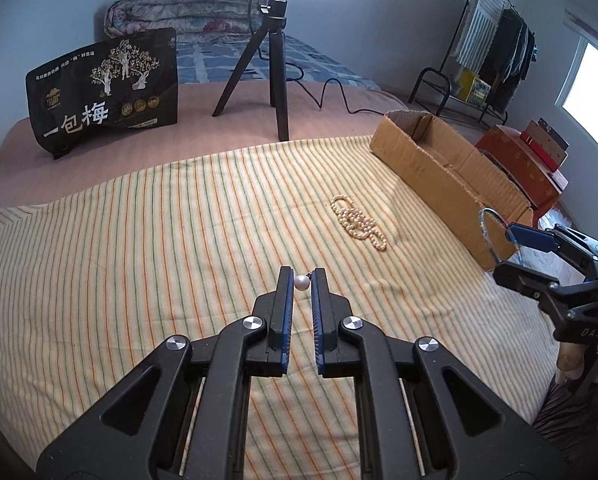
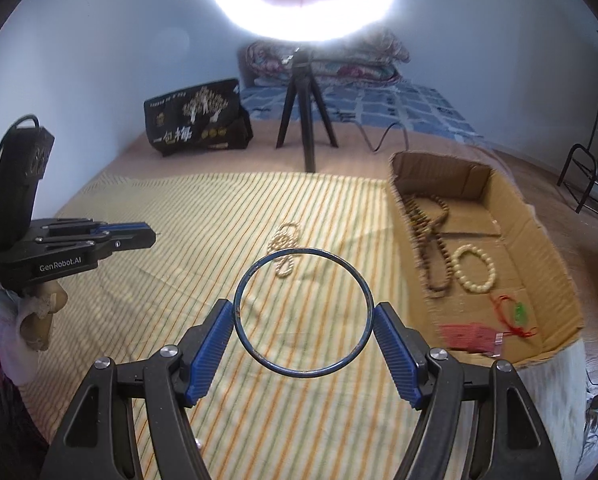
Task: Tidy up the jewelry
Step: 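Carry the pearl stud with the left tool while the right tool carries the bangle over the box, then lower stud and bangle into the box and open both tools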
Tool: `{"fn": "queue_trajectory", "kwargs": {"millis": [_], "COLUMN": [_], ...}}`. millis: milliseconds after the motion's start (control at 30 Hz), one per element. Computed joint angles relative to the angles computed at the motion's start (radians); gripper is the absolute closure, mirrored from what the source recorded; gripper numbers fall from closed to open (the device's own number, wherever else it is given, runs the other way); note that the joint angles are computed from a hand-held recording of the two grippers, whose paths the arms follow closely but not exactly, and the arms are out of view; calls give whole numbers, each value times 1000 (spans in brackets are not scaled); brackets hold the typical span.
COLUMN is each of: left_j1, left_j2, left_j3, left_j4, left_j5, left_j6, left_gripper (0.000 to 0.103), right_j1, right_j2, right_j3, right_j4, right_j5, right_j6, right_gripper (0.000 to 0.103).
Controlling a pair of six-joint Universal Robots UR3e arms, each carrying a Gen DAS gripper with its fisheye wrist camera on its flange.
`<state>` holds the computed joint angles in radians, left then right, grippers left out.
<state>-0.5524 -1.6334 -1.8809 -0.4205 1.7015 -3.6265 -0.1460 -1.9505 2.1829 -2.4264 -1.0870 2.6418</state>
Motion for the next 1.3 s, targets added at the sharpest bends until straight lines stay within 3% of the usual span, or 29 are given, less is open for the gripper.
{"fn": "queue_trajectory", "kwargs": {"millis": [233,467,1000,1300], "left_j1": [-27,-87,-186,-219], "left_j2": [-56,-168,-538,-823], "left_j3": [103,318,941,1440], "left_j4": [-3,-64,-255,-464], "left_j5": [12,49,49,33], "left_j6": [-45,-42,-12,0], "left_gripper": [96,96,96,96], "right_j1": [-105,-224,-310,-293], "right_j2": [-50,-42,179,337], "right_j3": [-59,-141,-372,-489], "right_j4": [92,142,122,104], "right_j5": [36,84,112,106], "right_j6": [-75,-132,-143,-105], "right_gripper": [29,29,29,29]}}
